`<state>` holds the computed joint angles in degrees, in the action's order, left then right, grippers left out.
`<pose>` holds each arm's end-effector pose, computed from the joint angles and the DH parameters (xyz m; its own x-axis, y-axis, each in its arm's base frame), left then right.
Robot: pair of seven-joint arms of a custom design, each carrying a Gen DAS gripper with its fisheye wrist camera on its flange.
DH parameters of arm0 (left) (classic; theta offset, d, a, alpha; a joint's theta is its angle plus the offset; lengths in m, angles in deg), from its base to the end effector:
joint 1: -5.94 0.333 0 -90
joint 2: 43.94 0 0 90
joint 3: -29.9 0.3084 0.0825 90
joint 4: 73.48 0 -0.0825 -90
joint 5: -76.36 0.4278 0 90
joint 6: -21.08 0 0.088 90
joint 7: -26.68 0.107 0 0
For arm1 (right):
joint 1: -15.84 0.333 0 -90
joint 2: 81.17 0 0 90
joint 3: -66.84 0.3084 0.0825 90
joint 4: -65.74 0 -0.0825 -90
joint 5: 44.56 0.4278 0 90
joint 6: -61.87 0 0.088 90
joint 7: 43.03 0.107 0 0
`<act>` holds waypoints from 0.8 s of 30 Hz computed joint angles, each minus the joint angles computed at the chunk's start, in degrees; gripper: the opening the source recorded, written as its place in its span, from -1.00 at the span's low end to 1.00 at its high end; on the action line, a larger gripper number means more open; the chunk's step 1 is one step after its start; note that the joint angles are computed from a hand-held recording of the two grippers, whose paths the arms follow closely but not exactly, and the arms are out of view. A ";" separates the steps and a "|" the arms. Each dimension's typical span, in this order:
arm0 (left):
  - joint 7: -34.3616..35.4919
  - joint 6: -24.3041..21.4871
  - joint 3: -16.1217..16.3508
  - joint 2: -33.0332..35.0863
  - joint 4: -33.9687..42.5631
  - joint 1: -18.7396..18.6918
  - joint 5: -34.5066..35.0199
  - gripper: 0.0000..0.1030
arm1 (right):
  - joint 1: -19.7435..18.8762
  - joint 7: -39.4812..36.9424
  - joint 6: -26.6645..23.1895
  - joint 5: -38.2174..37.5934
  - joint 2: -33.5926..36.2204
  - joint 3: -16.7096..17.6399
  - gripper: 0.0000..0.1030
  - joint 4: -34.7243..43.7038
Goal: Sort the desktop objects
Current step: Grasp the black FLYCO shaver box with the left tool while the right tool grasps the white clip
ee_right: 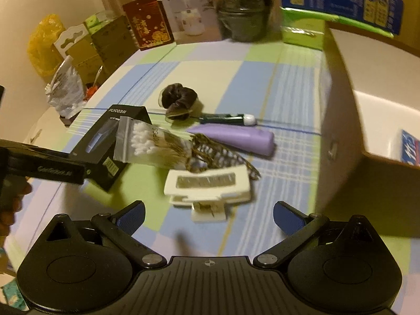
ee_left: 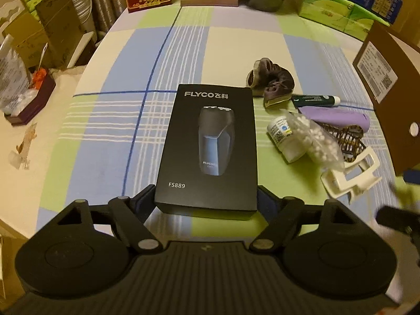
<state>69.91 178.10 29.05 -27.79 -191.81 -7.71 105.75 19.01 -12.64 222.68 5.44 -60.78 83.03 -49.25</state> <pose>0.6215 -0.1804 0.2968 0.1337 -0.9909 -0.0183 -0.8818 -0.1105 -0.4584 0.6343 0.1774 0.2811 0.5772 -0.7932 -0.1941 -0.7159 -0.3772 -0.5875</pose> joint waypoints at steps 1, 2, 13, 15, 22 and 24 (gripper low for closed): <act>0.40 0.26 0.06 -0.19 -0.27 0.04 0.34 0.53 | 0.42 0.11 1.24 0.05 0.74 0.13 0.96 0.41; 0.66 0.32 0.16 -0.28 -0.35 0.01 0.76 0.60 | 0.62 0.47 2.10 -0.12 1.40 0.32 0.96 0.79; 7.37 1.02 0.01 0.78 1.24 0.88 1.14 0.73 | 0.53 11.33 10.44 -10.38 6.43 2.62 0.95 2.72; 9.29 0.85 -0.15 1.56 2.25 1.12 0.16 0.74 | 0.12 12.46 12.11 -12.16 6.60 3.29 0.89 2.29; 14.17 0.20 0.87 5.42 7.24 0.44 -1.40 0.78 | -2.70 16.43 13.41 -17.02 6.44 5.98 0.63 0.85; 15.37 0.14 1.18 6.60 8.69 0.24 -1.95 0.78 | -3.24 17.73 13.65 -18.66 6.10 6.30 0.63 0.21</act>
<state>85.28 178.24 30.23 -21.19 -183.12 -7.46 103.80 15.78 5.09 236.33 -13.22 -54.69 89.32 -49.04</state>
